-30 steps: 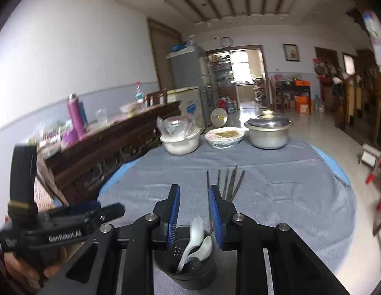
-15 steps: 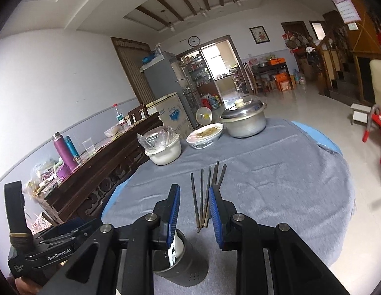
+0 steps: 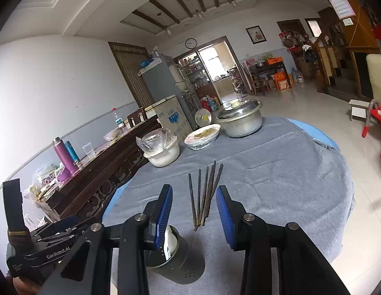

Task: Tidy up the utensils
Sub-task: 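Move the right tool over the dark chopsticks on the cloth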

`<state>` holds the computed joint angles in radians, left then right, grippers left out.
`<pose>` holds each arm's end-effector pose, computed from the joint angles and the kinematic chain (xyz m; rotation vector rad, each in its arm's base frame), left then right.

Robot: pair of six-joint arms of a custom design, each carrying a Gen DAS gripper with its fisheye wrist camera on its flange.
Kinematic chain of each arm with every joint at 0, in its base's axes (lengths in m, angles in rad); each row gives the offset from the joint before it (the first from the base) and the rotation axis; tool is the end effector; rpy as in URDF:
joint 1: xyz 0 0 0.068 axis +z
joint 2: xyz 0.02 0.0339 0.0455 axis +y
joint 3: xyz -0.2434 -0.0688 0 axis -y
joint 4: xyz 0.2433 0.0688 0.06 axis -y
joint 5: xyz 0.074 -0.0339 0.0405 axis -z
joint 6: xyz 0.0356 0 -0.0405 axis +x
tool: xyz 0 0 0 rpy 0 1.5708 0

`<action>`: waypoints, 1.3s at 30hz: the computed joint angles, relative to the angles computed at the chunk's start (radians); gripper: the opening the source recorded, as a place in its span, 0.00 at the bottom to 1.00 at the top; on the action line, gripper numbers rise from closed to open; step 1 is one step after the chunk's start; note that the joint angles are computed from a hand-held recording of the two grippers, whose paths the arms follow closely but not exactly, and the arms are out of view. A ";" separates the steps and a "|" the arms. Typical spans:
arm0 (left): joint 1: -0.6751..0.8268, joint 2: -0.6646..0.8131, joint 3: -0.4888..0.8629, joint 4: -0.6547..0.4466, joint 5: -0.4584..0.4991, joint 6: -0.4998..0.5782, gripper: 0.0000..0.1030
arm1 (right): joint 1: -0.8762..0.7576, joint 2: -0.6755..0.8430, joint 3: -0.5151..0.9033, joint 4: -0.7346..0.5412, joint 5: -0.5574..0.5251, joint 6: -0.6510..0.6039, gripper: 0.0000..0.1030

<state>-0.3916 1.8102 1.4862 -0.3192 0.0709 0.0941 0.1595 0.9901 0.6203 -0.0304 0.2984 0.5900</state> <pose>0.3827 -0.1608 0.2637 0.5727 2.1479 -0.2427 0.2332 0.0269 0.2429 0.6057 1.8616 0.2001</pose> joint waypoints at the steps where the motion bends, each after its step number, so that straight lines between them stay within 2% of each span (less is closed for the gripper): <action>1: -0.001 0.005 0.005 -0.003 -0.002 0.002 0.77 | -0.007 0.001 -0.002 0.002 -0.007 0.001 0.40; 19: 0.024 0.106 0.104 -0.021 -0.005 -0.003 0.77 | -0.028 0.140 0.051 0.034 -0.049 0.009 0.40; 30: 0.048 0.159 0.172 -0.048 0.002 -0.006 0.77 | -0.040 0.220 0.145 -0.014 -0.066 0.011 0.40; 39: 0.054 0.227 0.286 -0.108 -0.003 -0.010 0.77 | -0.104 0.297 0.247 -0.058 -0.156 0.014 0.40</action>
<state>-0.3376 2.0373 1.7724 -0.4275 0.0680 0.0846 0.0560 1.2871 0.8670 -0.0881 0.1428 0.6036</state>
